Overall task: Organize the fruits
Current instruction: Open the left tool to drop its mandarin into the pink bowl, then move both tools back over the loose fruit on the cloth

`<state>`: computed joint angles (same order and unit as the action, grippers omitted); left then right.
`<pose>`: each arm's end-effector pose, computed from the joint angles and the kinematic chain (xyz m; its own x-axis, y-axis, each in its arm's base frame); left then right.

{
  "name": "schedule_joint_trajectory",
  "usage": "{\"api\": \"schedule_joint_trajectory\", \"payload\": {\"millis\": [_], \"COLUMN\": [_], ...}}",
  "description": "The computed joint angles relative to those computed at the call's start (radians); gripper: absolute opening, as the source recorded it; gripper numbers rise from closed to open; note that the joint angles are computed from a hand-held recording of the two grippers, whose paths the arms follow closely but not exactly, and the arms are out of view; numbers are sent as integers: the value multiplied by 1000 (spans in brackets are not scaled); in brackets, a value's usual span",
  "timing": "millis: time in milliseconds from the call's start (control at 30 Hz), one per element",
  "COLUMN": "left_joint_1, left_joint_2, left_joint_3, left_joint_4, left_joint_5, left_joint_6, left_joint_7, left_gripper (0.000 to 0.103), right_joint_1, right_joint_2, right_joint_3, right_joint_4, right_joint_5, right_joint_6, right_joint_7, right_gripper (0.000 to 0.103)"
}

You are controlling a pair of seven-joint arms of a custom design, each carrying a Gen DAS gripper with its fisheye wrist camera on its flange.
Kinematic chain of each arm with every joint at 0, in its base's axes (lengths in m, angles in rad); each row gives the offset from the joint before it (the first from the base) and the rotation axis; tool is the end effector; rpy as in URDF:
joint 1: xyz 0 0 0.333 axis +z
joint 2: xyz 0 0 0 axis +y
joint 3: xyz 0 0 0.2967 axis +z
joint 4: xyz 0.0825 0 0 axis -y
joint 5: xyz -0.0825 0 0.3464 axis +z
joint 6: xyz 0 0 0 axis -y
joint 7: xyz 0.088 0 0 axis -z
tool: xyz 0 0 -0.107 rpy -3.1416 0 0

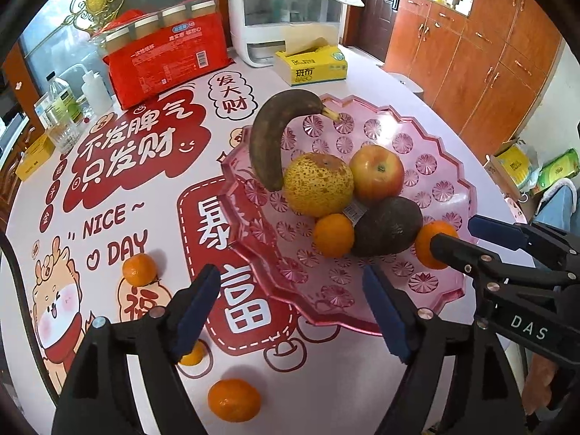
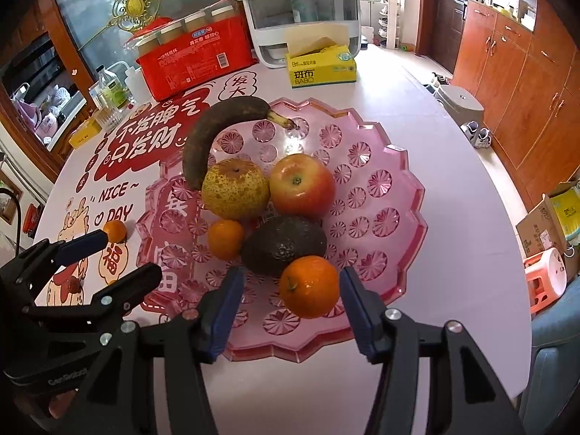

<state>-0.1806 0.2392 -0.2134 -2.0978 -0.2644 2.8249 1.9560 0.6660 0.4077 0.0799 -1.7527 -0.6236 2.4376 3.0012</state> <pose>0.5460 -0.2071 0.3688 -0.5171 -0.8541 0.0560 -0.7579 0.4264 -0.4937 0.4755 0.4303 0.3708 -0.2402 -0.9652 -0.1034 -0.8384 0.2600 -0.4790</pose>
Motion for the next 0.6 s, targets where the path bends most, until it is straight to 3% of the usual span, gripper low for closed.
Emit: {"api": "schedule_joint_trajectory", "payload": {"millis": [600], "left_joint_1": [46], "left_joint_2": [-110], "left_joint_3": [-8], "left_joint_4": [-69], "left_joint_5": [-141], "left_joint_6": [-12], "left_joint_7": [136], "left_gripper": [85], "right_joint_1": [58], "right_joint_2": [-12], "right_joint_3": [6], "right_joint_4": [61], "right_joint_5": [-57], "right_joint_6": [-100], "right_joint_7": [81], "right_gripper": [56]}}
